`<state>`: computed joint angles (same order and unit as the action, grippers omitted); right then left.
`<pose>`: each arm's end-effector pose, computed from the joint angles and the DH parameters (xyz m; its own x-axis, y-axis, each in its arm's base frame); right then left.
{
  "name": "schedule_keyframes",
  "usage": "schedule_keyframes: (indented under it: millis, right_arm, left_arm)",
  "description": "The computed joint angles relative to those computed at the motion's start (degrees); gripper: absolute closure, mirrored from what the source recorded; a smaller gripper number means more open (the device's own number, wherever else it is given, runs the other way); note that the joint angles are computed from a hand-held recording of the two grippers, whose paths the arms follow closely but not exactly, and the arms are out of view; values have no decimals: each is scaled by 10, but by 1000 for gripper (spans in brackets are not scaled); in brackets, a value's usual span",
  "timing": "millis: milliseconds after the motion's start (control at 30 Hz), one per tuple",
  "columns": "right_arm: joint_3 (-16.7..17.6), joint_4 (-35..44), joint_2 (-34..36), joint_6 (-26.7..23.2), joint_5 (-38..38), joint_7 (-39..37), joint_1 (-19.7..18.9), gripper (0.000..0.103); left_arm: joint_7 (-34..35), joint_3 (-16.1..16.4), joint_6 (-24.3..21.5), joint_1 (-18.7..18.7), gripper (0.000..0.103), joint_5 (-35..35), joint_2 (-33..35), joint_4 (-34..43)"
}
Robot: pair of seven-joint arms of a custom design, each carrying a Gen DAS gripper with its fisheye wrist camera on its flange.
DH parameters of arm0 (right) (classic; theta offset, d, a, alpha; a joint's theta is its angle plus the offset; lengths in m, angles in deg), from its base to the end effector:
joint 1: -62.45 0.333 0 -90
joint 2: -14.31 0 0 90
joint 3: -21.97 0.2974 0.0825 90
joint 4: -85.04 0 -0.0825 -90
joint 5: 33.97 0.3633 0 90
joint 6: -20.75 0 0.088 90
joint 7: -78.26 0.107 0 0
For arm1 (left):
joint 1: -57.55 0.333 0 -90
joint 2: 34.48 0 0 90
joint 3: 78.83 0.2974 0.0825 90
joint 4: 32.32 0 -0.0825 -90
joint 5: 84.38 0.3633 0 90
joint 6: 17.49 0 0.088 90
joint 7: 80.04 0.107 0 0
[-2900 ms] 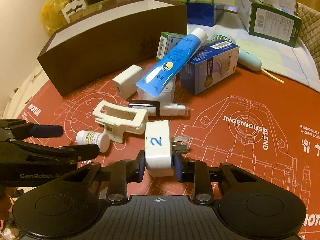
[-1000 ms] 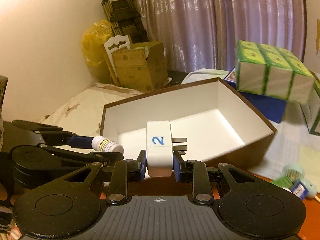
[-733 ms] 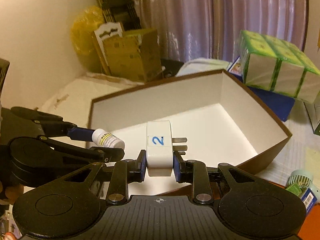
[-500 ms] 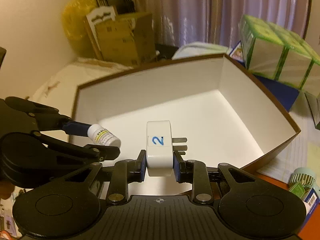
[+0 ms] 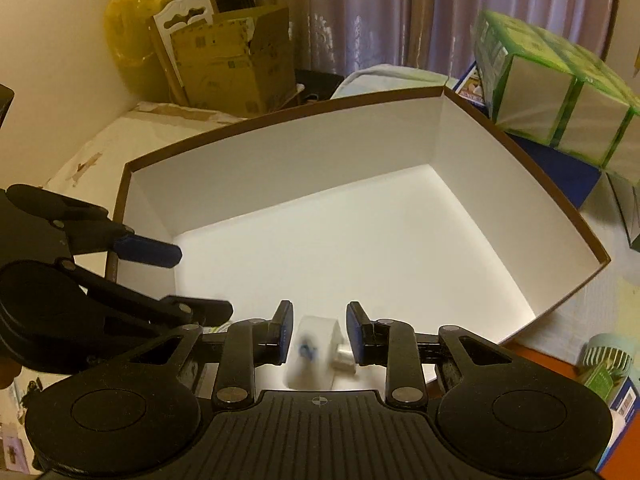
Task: Organize rigid objects
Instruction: 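Withdraw both open tools from the box back over the mat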
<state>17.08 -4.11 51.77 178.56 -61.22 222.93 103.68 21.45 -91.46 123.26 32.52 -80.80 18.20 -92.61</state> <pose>0.5576 0.4482 0.3192 0.1362 -0.9857 -0.0989 -0.8149 -0.0547 -0.5771 0.6571 -0.4220 0.3374 -0.6971 -0.7168 0.0194 -0.6315 0.6009 -0.4900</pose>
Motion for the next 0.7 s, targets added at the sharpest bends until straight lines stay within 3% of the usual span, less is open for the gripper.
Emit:
schedule_keyframes:
  millis: [400,700]
  right_arm:
    - [-11,-30,-27,-4,-29,63,21,67]
    - [-37,-67,-60,17,-104,160,49,61]
  left_arm:
    - [-6,-5,46,7,45,-1,-43,-72]
    - [-13,-14,107,21,45,-7,-96,-153]
